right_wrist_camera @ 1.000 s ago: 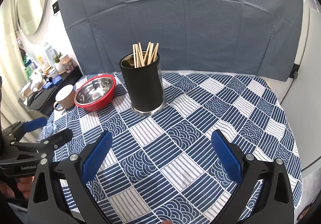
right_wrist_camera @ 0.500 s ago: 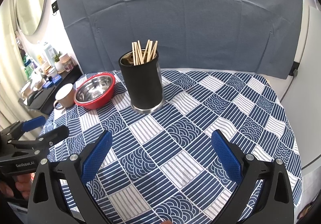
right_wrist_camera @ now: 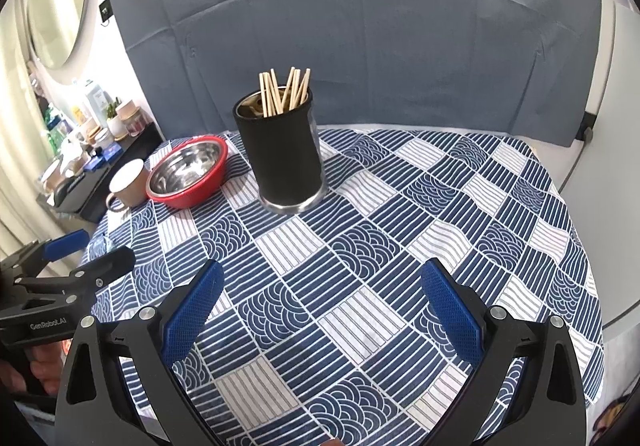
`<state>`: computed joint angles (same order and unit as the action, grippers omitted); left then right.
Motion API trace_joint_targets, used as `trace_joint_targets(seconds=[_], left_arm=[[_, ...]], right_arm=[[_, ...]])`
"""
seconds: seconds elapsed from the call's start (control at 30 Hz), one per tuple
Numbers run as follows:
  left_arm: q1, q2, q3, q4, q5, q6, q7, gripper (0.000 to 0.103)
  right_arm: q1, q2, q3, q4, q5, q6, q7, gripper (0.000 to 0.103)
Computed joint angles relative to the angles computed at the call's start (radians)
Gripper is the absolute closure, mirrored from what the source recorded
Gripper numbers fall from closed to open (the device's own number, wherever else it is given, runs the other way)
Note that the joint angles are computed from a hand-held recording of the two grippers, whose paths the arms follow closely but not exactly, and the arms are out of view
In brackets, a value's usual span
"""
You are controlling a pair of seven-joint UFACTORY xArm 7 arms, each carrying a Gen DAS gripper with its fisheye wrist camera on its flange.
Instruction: Organize utensils
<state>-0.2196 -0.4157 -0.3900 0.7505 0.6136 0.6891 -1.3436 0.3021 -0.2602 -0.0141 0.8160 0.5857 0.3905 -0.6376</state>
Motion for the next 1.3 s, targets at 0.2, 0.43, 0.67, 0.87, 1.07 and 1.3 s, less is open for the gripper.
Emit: trace_joint_targets(seconds=[0.2,0.43,0.67,0.87,1.07,1.3], left_arm=[[-0.010,-0.001,0.005,-0.004,-0.014,-0.005,0.010,0.006],[-0.018,0.002,0.002,-0.002,-0.028,0.002,0.027,0.006],[-0.026,0.004,0.000,0.003,-0.031,0.013,0.032,0.006],[-0.013,-0.031,-0.015,-0.017,-0.014,-0.002,-0.005,0.006],[-0.010,-0.022,-0.022,-0.004,-0.015,0.033,-0.014,0.006],[-0.021,-0.003,-0.014,0.008,-0.017,0.047,-0.004,0.006]], right_arm=[[-0.018,0.004,0.003,0.000,-0.018,0.033,0.026,0.008],[-0.025,-0.013,0.003,-0.016,-0.030,0.042,0.040,0.008],[-0.021,-0.023,-0.003,-0.027,-0.030,0.044,0.038,0.008],[-0.014,-0.031,-0.007,-0.031,-0.025,0.040,0.028,0.008],[-0.009,-0.031,-0.012,-0.028,-0.016,0.038,0.014,0.008],[-0.009,-0.026,-0.012,-0.023,-0.009,0.037,0.005,0.008]])
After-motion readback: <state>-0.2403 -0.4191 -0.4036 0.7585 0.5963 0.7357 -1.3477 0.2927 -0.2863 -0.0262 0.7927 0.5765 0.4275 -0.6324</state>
